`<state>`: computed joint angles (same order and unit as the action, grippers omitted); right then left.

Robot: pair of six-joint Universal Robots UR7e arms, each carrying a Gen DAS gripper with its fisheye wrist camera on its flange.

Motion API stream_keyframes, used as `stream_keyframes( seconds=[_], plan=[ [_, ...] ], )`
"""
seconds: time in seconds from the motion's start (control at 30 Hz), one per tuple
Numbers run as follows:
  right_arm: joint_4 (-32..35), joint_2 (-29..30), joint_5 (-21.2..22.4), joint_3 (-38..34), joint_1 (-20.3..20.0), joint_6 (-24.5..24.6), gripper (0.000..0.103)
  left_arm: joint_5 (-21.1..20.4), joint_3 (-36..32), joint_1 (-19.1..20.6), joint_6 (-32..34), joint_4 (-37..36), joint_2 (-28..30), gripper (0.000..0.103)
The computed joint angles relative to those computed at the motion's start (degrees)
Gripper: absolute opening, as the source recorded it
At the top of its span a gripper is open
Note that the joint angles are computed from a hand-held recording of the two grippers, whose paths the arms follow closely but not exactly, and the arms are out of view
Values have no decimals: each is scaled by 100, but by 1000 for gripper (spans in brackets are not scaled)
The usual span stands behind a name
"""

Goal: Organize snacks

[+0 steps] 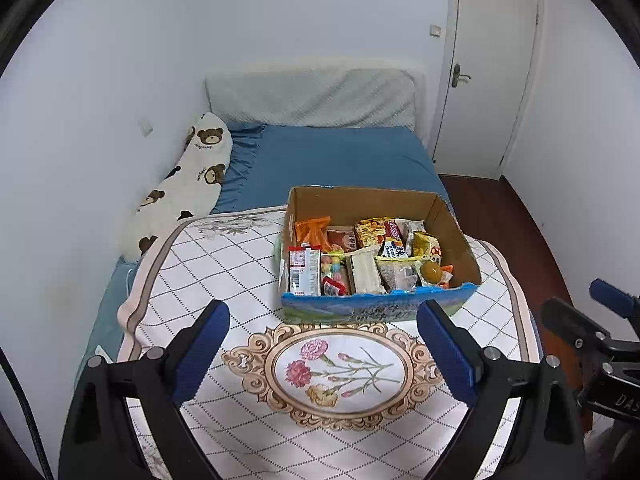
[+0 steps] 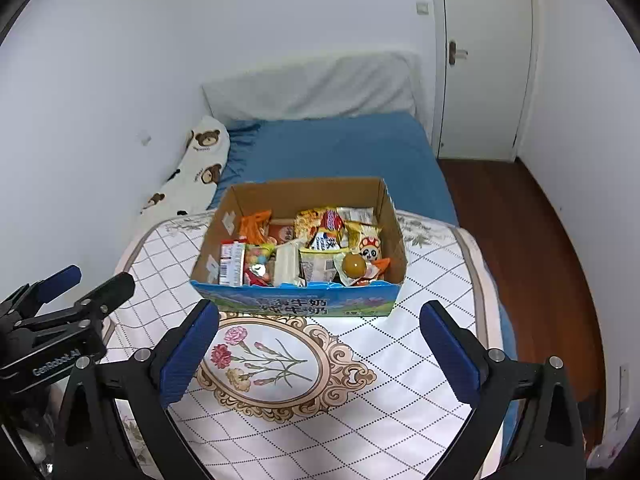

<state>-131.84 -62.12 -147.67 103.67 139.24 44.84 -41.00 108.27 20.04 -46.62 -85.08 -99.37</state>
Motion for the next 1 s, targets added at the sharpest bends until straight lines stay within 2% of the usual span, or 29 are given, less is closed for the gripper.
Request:
stream_keyframes(
  seconds=[0.23,0.43,0.47,0.53,1.0],
  plan=[
    [877,23,-414,-219,566,678,103,-23,-74,-399,-406,653,-268,96],
    [1161,11,-429,-269,708,992,103,50,0,-472,-421,604,-327,96],
    [1172,2,-441,-266,696,998,103,59,30,-438,-362,497,-317,96],
    [1284,8,-527,-269,663,1077,103,62,78,-384,-266,331,-308,103],
    [446,98,-799,-29,-18,510,103,319,284,264,538,-897,257,103]
  ],
)
